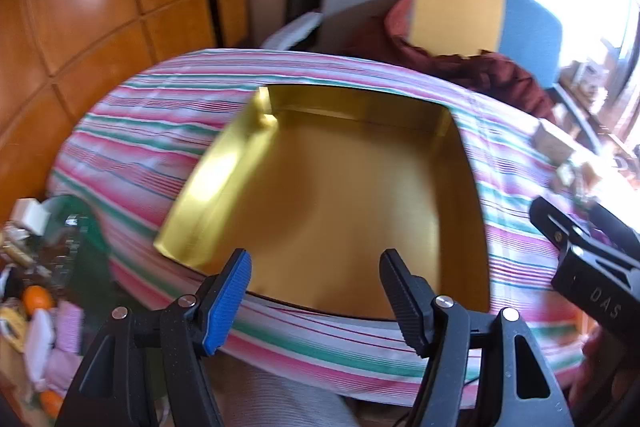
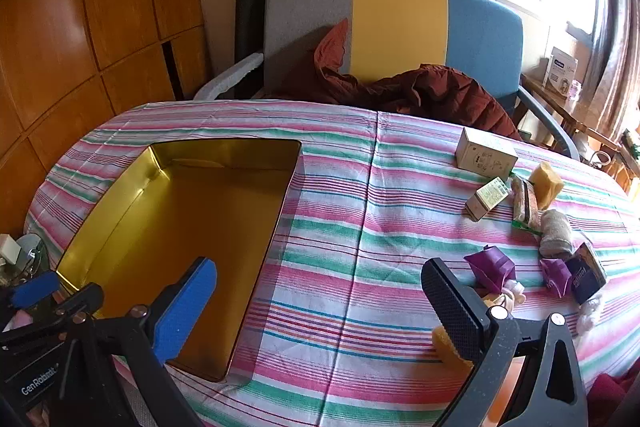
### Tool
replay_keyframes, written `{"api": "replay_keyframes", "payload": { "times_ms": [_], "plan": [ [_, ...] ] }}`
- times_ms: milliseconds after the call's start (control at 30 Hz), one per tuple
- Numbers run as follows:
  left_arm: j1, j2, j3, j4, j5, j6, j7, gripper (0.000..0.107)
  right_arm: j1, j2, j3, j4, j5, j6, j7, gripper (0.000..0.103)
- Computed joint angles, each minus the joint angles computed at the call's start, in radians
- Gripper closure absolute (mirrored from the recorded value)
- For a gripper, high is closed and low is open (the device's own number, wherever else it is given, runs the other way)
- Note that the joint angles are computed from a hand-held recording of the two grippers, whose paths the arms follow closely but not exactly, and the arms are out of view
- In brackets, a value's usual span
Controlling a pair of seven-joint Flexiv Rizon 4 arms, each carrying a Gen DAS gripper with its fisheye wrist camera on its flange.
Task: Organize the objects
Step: 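Move the left tool from the gold tray toward the yellow sponge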
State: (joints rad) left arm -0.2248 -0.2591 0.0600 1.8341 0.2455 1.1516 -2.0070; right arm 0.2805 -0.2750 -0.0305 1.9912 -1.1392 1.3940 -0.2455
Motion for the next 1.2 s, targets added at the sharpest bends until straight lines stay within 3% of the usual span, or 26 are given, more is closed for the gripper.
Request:
{"api": "replay_keyframes", "payload": {
  "times_ms": [133, 200, 300, 433, 567, 700, 767, 867, 1000, 1100, 1200],
  "plan": [
    [0.049, 0.001, -0.075, 0.083, -0.147, 0.134, 0.155, 0.039, -0.046, 0.032, -0.052, 0.033, -0.211, 0.093, 0.150, 0.000],
    [0.056, 0.001, -0.103, 0.116, -0.206, 0.193, 0.229, 0.039, -0.086, 0.045, -0.045, 0.049, -0.260, 0.108, 0.173, 0.000],
    [0.046, 0.001, -0.127, 0.142, -0.268, 0.242, 0.309, 0.039, -0.145, 0.063, 0.005, 0.100, -0.124, 0.110, 0.038, 0.000],
    [0.075, -0.002, -0.214, 0.181, -0.425, 0.278, 0.472, 0.039, -0.190, 0.103, -0.007, 0.189, -0.011, 0.161, -0.002, 0.000],
    [0.076, -0.009, -0.259, 0.197, -0.538, 0.290, 0.583, 0.039, -0.231, 0.151, -0.045, 0.247, -0.097, 0.147, 0.088, 0.000],
    [0.035, -0.018, -0.238, 0.191, -0.551, 0.300, 0.619, 0.039, -0.270, 0.159, 0.028, 0.295, 0.172, 0.104, -0.111, 0.001],
    [0.019, -0.023, -0.226, 0.185, -0.544, 0.294, 0.624, 0.039, -0.270, 0.154, 0.068, 0.307, 0.350, 0.086, -0.241, 0.007],
    [0.035, -0.025, -0.263, 0.192, -0.591, 0.297, 0.671, 0.039, -0.271, 0.127, 0.151, 0.285, 0.618, 0.038, -0.462, 0.018],
    [0.049, -0.036, -0.307, 0.190, -0.656, 0.295, 0.736, 0.039, -0.248, 0.107, 0.168, 0.272, 0.755, 0.015, -0.565, 0.020],
    [0.060, -0.047, -0.346, 0.183, -0.713, 0.293, 0.794, 0.039, -0.230, 0.096, 0.169, 0.265, 0.831, 0.017, -0.633, 0.030],
    [0.044, -0.067, -0.349, 0.148, -0.731, 0.256, 0.823, 0.039, -0.181, 0.104, 0.110, 0.278, 0.794, 0.025, -0.612, 0.039]
  ]
}}
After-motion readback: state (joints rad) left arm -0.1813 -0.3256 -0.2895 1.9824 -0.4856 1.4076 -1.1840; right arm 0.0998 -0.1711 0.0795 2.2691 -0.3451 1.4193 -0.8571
